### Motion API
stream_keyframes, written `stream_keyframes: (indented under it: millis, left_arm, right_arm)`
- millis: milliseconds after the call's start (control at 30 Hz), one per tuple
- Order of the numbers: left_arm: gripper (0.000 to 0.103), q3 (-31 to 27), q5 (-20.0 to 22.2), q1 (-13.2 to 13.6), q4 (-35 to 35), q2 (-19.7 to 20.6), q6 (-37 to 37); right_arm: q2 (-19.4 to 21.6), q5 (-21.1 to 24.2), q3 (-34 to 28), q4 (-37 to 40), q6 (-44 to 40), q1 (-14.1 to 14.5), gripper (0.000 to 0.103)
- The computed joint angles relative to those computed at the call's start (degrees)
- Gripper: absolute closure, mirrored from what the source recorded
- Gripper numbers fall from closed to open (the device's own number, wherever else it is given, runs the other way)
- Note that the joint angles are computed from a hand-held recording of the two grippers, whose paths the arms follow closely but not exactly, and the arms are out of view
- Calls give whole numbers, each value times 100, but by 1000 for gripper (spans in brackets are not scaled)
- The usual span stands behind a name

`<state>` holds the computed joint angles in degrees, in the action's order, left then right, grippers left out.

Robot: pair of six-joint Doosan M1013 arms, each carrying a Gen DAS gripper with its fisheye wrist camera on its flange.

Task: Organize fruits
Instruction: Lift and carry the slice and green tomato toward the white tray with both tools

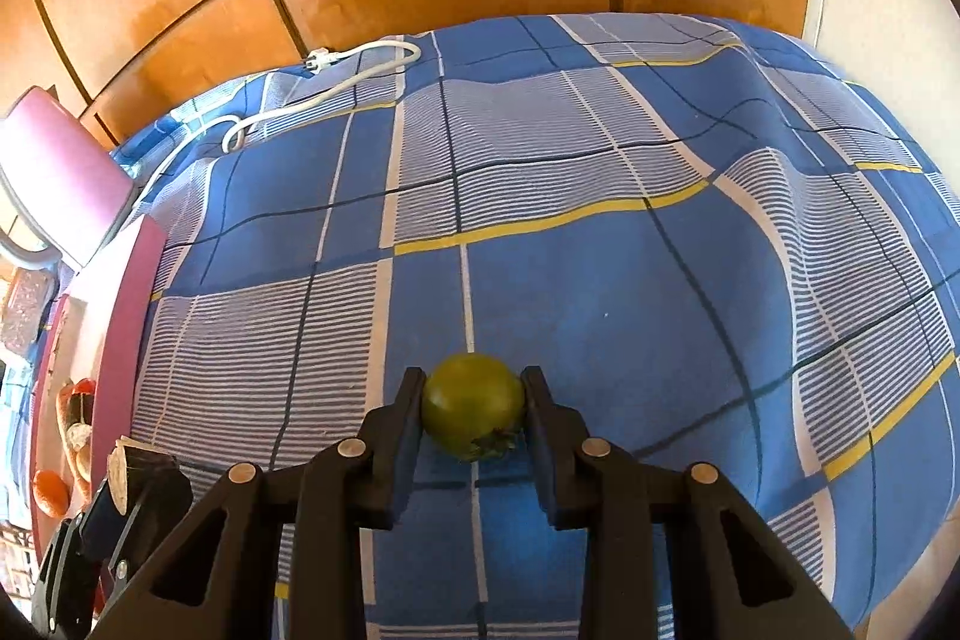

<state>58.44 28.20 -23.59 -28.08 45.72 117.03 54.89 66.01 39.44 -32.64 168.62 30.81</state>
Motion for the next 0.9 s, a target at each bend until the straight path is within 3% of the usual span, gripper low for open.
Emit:
stream_keyframes:
  millis: [367,900]
  left_arm:
    - [70,229,-216,54,-308,-143,135]
    - [70,315,-421,180,-435,-217,-283]
  right_arm:
    - [33,-227,-44,42,-288,36,71]
    - [52,-566,-75,27,-630,66,71]
